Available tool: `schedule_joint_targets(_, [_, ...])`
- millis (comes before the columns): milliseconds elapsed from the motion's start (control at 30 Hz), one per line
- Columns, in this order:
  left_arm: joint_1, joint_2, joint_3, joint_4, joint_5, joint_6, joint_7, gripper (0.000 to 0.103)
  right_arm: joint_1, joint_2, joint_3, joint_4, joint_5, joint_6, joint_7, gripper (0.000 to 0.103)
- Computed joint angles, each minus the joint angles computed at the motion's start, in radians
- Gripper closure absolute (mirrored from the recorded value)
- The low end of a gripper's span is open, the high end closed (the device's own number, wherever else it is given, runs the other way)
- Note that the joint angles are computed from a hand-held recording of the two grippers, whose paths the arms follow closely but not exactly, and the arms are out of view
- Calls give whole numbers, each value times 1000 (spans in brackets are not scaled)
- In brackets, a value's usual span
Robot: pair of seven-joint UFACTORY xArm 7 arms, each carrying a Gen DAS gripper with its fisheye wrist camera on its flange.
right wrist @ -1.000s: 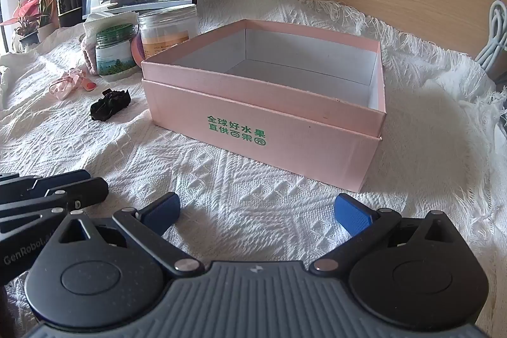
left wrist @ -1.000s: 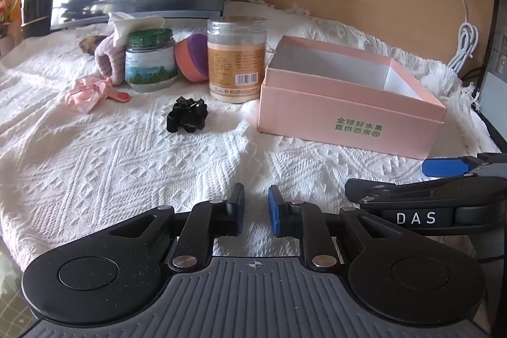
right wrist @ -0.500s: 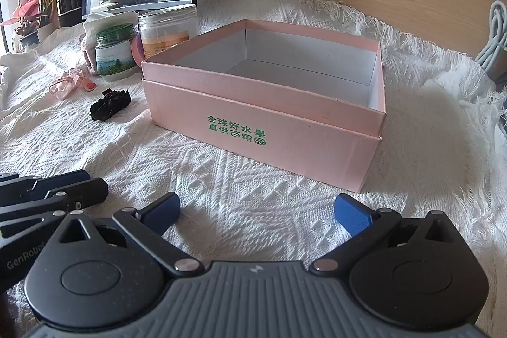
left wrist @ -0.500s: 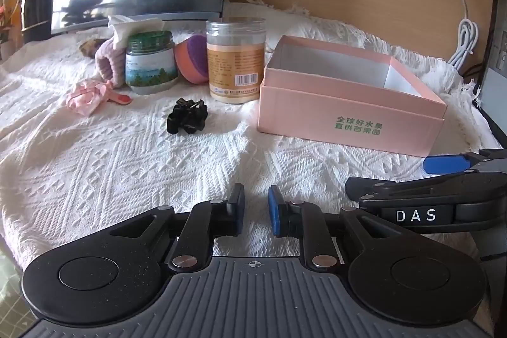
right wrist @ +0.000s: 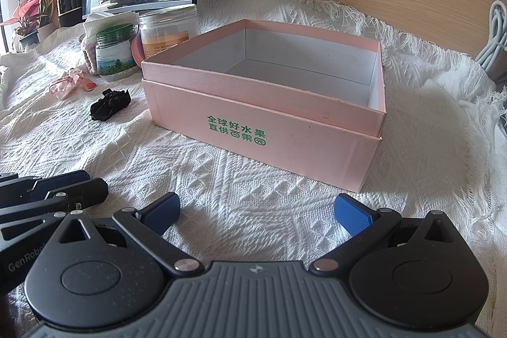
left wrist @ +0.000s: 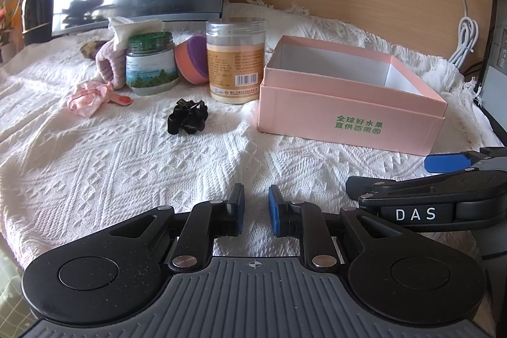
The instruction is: Organize soft objects
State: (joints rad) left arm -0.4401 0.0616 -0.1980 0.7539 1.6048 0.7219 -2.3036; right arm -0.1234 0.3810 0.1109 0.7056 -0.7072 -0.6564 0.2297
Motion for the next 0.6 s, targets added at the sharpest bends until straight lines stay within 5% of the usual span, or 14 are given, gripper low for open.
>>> schedule_joint_targets(600, [-2,0,0,1,-6,4,10,83,-1,1,0,0,-1,-1,0,0])
